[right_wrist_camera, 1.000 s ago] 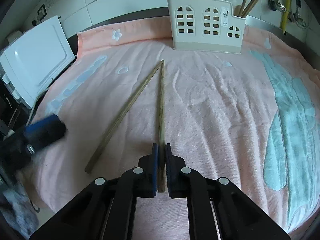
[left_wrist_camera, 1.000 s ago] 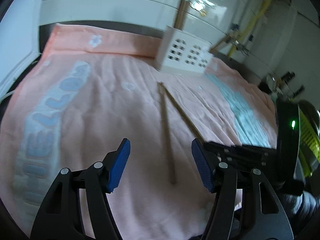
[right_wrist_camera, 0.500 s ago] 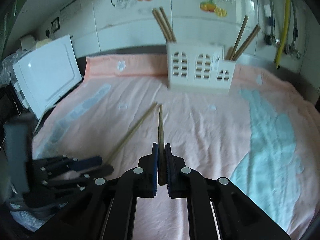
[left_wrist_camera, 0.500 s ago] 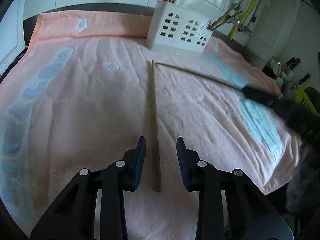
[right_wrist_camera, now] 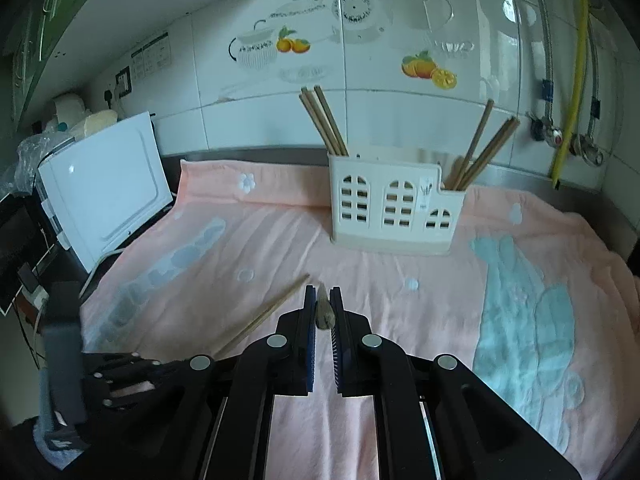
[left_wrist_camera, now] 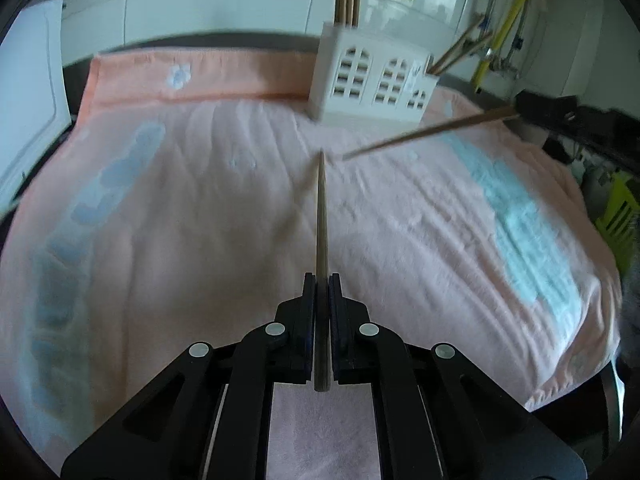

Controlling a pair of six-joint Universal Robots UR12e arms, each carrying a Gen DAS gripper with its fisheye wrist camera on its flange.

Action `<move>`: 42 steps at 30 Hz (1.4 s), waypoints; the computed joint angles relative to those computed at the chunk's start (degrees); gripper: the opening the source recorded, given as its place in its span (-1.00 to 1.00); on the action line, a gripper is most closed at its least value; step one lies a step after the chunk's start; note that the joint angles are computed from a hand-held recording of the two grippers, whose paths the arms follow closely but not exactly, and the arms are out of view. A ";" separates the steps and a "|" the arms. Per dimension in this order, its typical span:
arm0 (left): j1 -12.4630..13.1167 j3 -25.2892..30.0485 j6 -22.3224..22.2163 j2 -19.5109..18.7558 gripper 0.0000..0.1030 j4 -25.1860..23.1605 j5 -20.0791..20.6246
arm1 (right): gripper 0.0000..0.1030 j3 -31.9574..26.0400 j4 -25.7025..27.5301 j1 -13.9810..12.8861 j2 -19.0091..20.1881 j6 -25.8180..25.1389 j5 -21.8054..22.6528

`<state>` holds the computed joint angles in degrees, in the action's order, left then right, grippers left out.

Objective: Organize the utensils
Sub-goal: 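Close the left tool on the last chopstick while the right tool holds its own, then lift both held chopsticks and lower them into the white holder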

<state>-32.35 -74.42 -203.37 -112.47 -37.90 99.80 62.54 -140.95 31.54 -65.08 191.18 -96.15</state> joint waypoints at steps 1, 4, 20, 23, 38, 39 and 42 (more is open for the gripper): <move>0.00 0.15 0.39 0.11 -0.90 0.58 0.41 | -0.87 -0.69 0.23 -0.19 0.25 -0.34 0.21; 0.15 0.89 1.70 0.29 -0.90 3.11 1.12 | -0.87 -2.47 1.15 -0.88 0.82 -0.41 1.91; 2.97 13.48 7.47 -4.64 -0.90 4.17 -4.66 | -0.87 -16.92 10.34 -4.70 5.77 -3.14 6.48; 3.16 16.12 8.66 -5.78 -0.90 3.57 -5.57 | -0.87 -19.65 12.63 -5.64 6.36 -3.36 7.68; 3.38 32.46 11.84 -12.39 -0.90 1.77 -10.63 | -0.87 -34.67 24.20 -8.65 10.82 -4.98 6.89; 3.31 33.71 12.06 -12.96 -0.90 1.35 -10.55 | -0.87 -35.51 24.81 -8.78 11.20 -5.12 6.46; 2.73 38.24 14.02 -15.19 -0.90 -0.07 -7.99 | -0.87 -38.38 27.18 -9.25 12.60 -5.16 5.31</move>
<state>-29.63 -36.19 -189.35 -127.66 -37.98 91.81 24.15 -113.76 22.29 -52.49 186.03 -90.84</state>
